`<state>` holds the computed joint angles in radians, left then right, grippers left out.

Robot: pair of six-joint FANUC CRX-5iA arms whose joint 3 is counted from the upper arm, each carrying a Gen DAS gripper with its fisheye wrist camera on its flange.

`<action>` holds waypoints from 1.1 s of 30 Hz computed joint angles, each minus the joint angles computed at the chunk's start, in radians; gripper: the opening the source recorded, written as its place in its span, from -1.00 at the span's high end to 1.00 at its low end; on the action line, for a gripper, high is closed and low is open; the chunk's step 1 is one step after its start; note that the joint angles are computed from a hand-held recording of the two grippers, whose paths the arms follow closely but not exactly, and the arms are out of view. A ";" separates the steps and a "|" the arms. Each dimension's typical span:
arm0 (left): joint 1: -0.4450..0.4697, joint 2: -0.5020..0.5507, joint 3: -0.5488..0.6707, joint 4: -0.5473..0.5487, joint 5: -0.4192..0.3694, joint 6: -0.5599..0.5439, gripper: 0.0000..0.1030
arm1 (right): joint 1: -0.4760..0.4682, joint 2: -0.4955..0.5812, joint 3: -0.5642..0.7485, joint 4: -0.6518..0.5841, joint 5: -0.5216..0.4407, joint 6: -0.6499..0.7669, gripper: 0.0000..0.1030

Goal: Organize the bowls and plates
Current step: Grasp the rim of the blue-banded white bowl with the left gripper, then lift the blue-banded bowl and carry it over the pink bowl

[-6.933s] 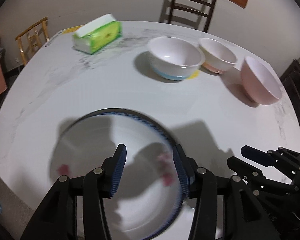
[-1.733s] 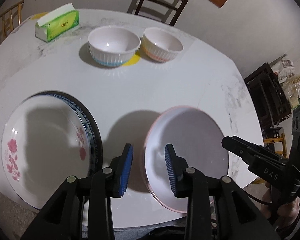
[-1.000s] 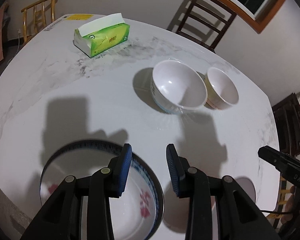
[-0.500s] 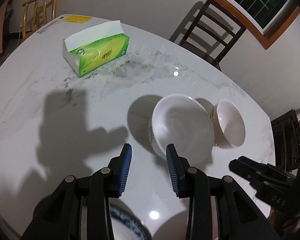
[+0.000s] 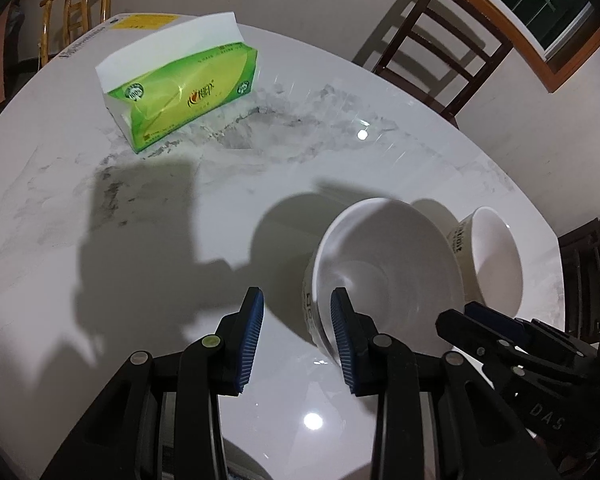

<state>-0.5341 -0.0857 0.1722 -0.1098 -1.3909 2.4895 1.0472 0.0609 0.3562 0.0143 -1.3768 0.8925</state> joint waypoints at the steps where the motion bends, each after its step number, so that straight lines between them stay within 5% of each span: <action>1: 0.001 0.003 -0.002 0.002 -0.001 -0.002 0.41 | 0.000 0.009 0.004 0.002 -0.003 0.003 0.22; 4: 0.006 0.012 -0.010 0.016 0.007 -0.016 0.44 | -0.001 0.022 0.005 0.011 -0.004 0.003 0.23; 11: 0.014 0.017 -0.031 0.042 0.045 -0.047 0.70 | -0.021 0.031 0.003 -0.031 0.019 0.016 0.65; 20: -0.024 0.046 0.021 0.026 0.013 -0.058 0.73 | -0.012 0.014 -0.014 -0.011 0.013 -0.010 0.73; 33: -0.170 0.133 0.207 -0.030 -0.068 -0.062 0.74 | 0.052 -0.160 -0.142 0.120 -0.011 -0.109 0.73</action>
